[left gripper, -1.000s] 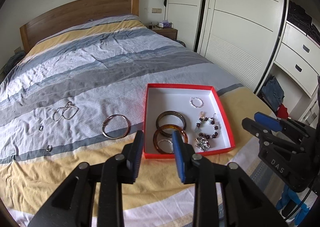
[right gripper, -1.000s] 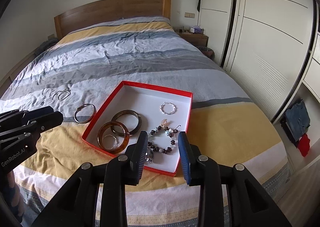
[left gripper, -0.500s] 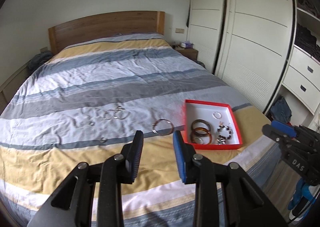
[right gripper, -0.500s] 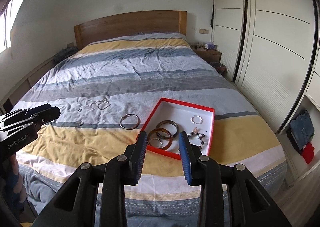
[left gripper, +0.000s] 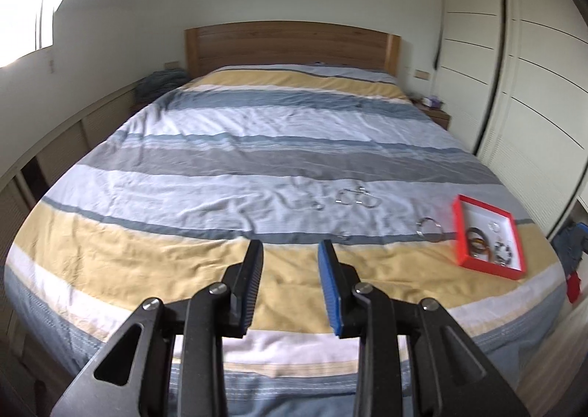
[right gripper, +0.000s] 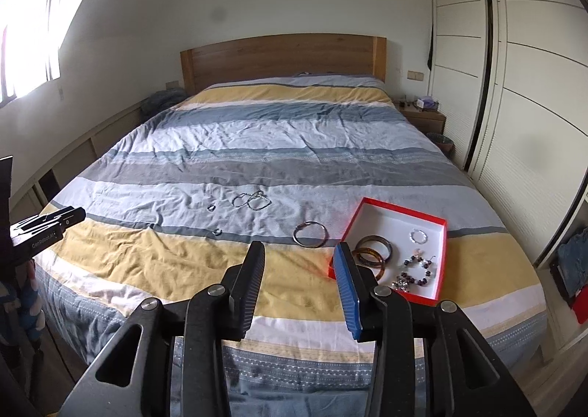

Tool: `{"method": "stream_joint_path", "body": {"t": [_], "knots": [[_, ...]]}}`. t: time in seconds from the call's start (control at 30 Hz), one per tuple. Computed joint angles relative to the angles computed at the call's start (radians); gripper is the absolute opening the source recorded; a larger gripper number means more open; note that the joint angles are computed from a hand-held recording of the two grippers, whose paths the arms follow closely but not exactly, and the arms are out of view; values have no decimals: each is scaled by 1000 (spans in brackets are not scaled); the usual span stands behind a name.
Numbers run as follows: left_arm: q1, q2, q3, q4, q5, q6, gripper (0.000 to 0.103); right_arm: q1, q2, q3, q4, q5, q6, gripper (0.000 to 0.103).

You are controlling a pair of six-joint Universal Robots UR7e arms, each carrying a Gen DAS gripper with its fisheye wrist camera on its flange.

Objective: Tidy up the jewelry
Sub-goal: 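Open both tools, pull back from the box and move toward the remaining jewelry, then grasp the small silver ring with the left tool while the right tool grasps the open silver bangle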

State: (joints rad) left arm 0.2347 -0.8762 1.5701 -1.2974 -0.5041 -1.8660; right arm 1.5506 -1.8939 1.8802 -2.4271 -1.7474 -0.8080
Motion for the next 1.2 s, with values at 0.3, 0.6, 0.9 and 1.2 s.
{"method": "stream_joint_path", "body": {"t": [0.3, 0.6, 0.9, 1.2], "knots": [[73, -55, 119, -174, 6, 49, 29, -1, 82, 21, -23, -13, -2, 39], [188, 34, 157, -574, -21, 362, 29, -28, 241, -5, -59, -54, -1, 39], [322, 190, 54, -912, -39, 711, 30, -43, 517, -160, -85, -74, 22, 39], [415, 337, -91, -1042, -79, 923, 36, -60, 716, -295, -105, -160, 47, 39]]}}
